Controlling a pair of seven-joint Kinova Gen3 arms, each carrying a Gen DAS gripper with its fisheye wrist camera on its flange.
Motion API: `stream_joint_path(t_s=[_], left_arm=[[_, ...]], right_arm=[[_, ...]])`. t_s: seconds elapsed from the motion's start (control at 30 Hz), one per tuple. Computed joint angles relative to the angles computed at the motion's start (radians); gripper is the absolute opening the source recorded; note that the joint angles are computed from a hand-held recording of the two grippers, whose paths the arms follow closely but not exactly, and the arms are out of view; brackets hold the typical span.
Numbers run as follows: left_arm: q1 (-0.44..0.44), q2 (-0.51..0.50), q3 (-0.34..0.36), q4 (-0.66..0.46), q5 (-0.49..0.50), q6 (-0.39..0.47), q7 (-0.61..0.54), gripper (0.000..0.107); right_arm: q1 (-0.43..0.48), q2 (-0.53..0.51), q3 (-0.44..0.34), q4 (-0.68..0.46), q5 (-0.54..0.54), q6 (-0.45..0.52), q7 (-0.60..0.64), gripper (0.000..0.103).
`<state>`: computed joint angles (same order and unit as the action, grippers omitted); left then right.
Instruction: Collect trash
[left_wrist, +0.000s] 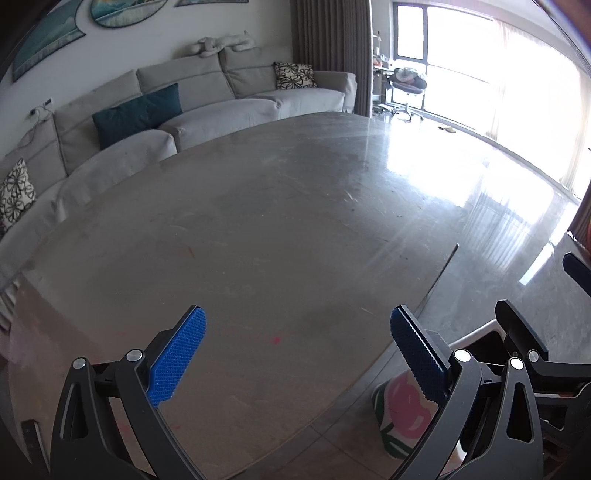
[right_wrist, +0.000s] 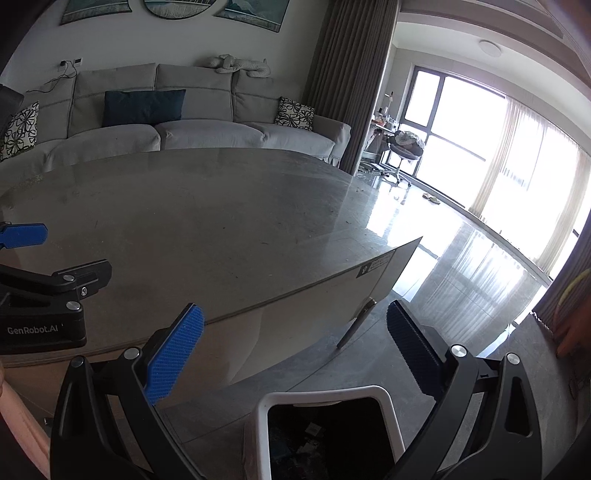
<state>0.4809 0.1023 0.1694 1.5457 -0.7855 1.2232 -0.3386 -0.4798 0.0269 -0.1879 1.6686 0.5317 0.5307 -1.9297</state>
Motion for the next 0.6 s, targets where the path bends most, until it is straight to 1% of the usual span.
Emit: stream_joint_path(t_s=[0.07,0.2,0.27,0.3,0.33,0.4,0.43,0.5,0.53,0.57,0.6], left_arm=[[-0.006,-0.013,-0.008,0.014,-0.024,0.015,-0.005,0.099],[-0.048,-0.057,-0.012,0.047,-0.036,-0.012,-0.003,0.099],[-0.079,-0.079,-0.013,0.055,-0.023,-0.032,-0.018,0.099],[-0.09,-0.079,-0.01,0.052,-0.029,-0.024,-0.02,0.099],[-0.096,-0.076,-0.004,0.047,-0.048,-0.008,-0.01,0.099],[-0.096,-0.083,0.001,0.063,-0.102,0.01,0.05,0.1],[-0.106,-0.097,0.001,0.075,-0.111,-0.001,0.077,0.1],[-0.123,-0.134,-0.02,0.101,-0.096,-0.059,0.101,0.1],[-0.141,-0.143,-0.02,0.105,-0.093,-0.072,0.105,0.1],[-0.173,-0.146,-0.001,0.105,-0.094,-0.069,0.106,0.1],[-0.186,-0.148,0.001,0.104,-0.092,-0.07,0.099,0.1]], right_arm=[[-0.012,0.015,-0.008,-0.023,-0.003,0.005,0.007,0.099],[-0.054,0.046,-0.01,-0.069,0.02,0.018,-0.014,0.099],[-0.076,0.055,-0.006,-0.081,0.033,0.026,-0.024,0.099],[-0.089,0.062,-0.004,-0.091,0.046,0.032,-0.034,0.099],[-0.104,0.068,-0.001,-0.097,0.067,0.037,-0.052,0.099],[-0.119,0.077,0.003,-0.108,0.077,0.036,-0.058,0.099],[-0.127,0.077,0.006,-0.106,0.086,0.029,-0.065,0.099],[-0.139,0.078,0.012,-0.103,0.105,0.017,-0.078,0.099],[-0.146,0.078,0.014,-0.101,0.12,0.013,-0.089,0.099],[-0.147,0.078,0.015,-0.1,0.124,0.008,-0.087,0.099],[-0.148,0.078,0.016,-0.099,0.125,0.004,-0.085,0.099]])
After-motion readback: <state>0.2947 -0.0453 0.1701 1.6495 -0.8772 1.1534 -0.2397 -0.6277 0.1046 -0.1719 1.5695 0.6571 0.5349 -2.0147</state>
